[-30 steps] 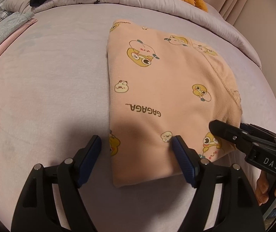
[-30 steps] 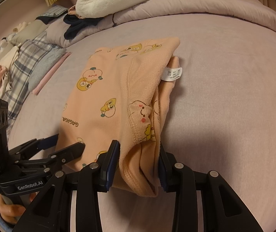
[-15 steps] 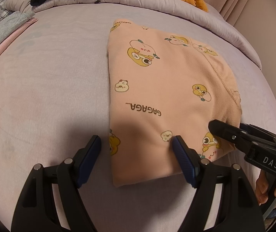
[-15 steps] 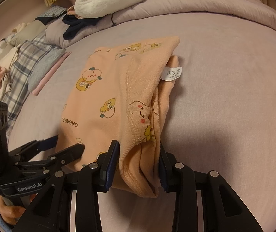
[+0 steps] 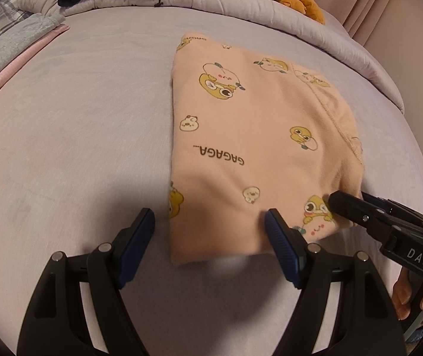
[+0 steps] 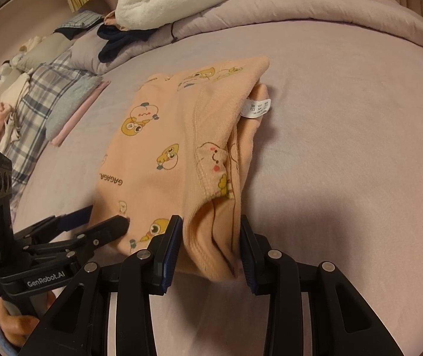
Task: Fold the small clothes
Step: 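Open both tools and lift them away from the folded shirt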
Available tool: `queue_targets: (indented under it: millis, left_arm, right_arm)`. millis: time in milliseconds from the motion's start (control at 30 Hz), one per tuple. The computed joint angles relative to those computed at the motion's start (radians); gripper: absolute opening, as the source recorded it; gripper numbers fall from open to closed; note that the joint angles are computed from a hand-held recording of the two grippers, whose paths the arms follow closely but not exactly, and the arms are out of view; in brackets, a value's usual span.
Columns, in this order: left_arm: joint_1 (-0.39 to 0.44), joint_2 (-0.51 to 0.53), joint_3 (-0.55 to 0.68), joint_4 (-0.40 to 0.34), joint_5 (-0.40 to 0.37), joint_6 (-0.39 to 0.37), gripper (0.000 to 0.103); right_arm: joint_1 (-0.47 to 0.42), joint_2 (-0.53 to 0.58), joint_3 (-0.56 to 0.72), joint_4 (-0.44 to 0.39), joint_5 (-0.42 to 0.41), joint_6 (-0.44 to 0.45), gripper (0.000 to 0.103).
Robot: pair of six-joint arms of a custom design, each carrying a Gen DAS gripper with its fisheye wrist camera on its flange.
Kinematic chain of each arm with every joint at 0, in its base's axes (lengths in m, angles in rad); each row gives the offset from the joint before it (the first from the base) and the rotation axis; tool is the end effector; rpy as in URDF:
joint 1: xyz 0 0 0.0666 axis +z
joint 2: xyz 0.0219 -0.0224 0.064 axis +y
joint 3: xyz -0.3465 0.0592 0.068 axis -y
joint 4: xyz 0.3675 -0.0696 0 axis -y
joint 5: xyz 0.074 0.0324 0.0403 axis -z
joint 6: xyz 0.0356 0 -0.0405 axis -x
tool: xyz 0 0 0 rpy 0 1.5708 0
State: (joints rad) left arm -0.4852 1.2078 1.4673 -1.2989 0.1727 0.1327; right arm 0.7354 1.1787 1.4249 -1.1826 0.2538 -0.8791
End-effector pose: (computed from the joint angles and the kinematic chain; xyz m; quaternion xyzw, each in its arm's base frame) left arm 0.3267 -0.1796 0.4788 0.1909 0.9425 -0.1588 0.2239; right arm 0.2828 0.2432 0.4789 0.1070 0.9372 0.1404 0.3008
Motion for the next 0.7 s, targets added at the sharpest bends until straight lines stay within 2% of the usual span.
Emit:
queue_targets:
  millis: [200, 233, 267, 333, 500, 700]
  left_arm:
    - [-0.027, -0.057, 0.0, 0.001, -0.076, -0.008, 0.077]
    - [-0.03, -0.066, 0.002, 0.001, -0.093, -0.008, 0.077]
    - [-0.025, -0.069, 0.003, 0.001, -0.098, -0.012, 0.082]
    - [-0.024, -0.088, 0.011, -0.009, -0.118, -0.012, 0.095]
    - [-0.019, -0.127, 0.025, -0.019, -0.148, -0.013, 0.097]
    - [-0.034, -0.177, 0.045, -0.037, -0.196, -0.005, 0.102]
  right_arm:
    - [0.029, -0.021, 0.01, -0.023, 0.026, -0.013, 0.037]
    - [0.036, -0.023, 0.014, -0.028, 0.035, -0.014, 0.04]
    - [0.041, -0.025, 0.017, -0.032, 0.042, -0.012, 0.045]
    - [0.06, -0.031, 0.023, -0.042, 0.06, -0.016, 0.063]
    - [0.105, -0.029, 0.054, -0.074, 0.104, -0.02, 0.073]
    - [0.151, -0.013, 0.102, -0.101, 0.155, -0.008, 0.075]
